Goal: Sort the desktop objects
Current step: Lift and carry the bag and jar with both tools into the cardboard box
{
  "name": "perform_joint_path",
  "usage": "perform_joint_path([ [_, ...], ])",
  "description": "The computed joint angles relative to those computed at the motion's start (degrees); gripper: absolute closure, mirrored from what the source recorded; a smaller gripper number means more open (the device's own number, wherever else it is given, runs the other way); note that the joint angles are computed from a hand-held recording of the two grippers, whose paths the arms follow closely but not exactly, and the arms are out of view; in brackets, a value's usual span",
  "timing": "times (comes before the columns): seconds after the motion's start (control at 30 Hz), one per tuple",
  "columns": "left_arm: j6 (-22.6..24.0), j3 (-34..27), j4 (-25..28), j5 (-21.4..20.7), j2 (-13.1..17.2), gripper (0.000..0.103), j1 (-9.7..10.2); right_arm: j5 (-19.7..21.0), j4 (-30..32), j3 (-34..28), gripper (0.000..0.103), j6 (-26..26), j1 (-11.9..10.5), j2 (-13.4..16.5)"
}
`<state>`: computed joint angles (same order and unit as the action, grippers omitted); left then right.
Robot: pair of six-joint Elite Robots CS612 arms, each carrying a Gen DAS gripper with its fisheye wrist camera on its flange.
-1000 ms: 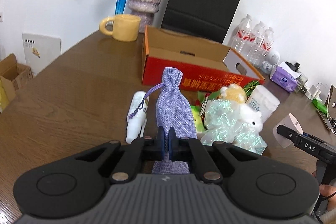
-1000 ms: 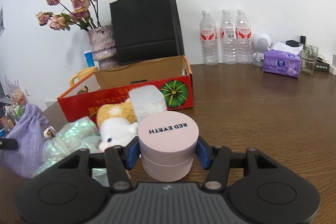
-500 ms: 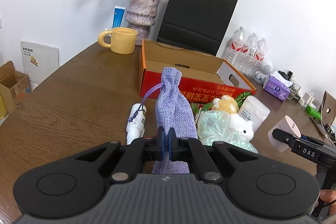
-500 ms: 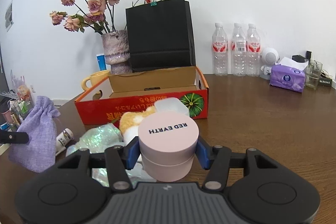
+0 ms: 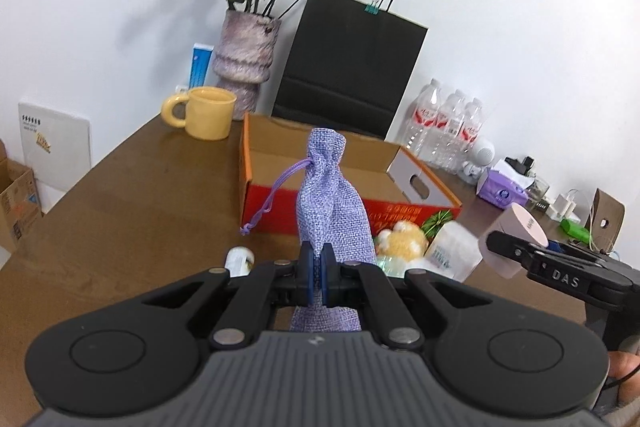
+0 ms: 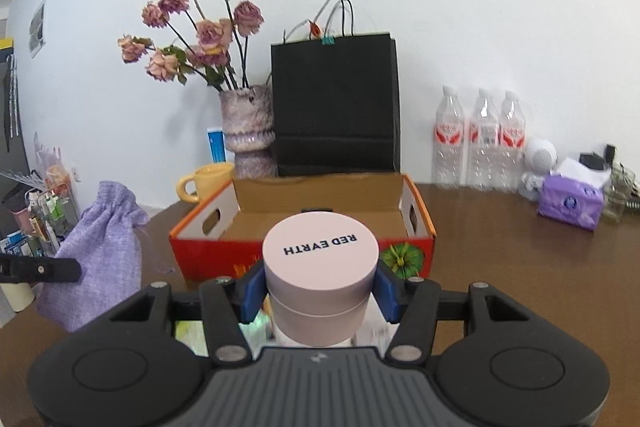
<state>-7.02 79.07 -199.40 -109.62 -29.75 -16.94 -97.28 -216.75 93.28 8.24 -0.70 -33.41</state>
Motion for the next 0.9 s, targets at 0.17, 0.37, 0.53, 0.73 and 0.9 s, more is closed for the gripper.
perform_joint_path([
  [0.17,-0.2,-2.7,-0.3,-0.3,0.6,0.099,-0.05,0.2,1.3,-2.6,0.049,-1.6,-0.3,-0.1],
  [0.37,-0.1,-7.9,1.2,0.3,2.0,0.099,-0.47,0.8,3.8,-6.6,0.049,-3.3,-1.0,0.0],
  [0.53,-0.8,-13.1,5.1,-0.1,3.6,0.099,-0.79,1.3,6.8,-10.6,0.049,-4.6,-1.5,0.7],
  [0.73,-2.0,-21.0,10.3,0.0,6.6,0.099,-1.03,3.0,11.3,-16.3,0.049,-6.2,-2.3,2.3],
  [0.9,-1.9,-28.3,15.2,1.4,9.7,0.099,-1.49,4.3,16.4,-22.2,0.049,-7.4,-2.8,4.5],
])
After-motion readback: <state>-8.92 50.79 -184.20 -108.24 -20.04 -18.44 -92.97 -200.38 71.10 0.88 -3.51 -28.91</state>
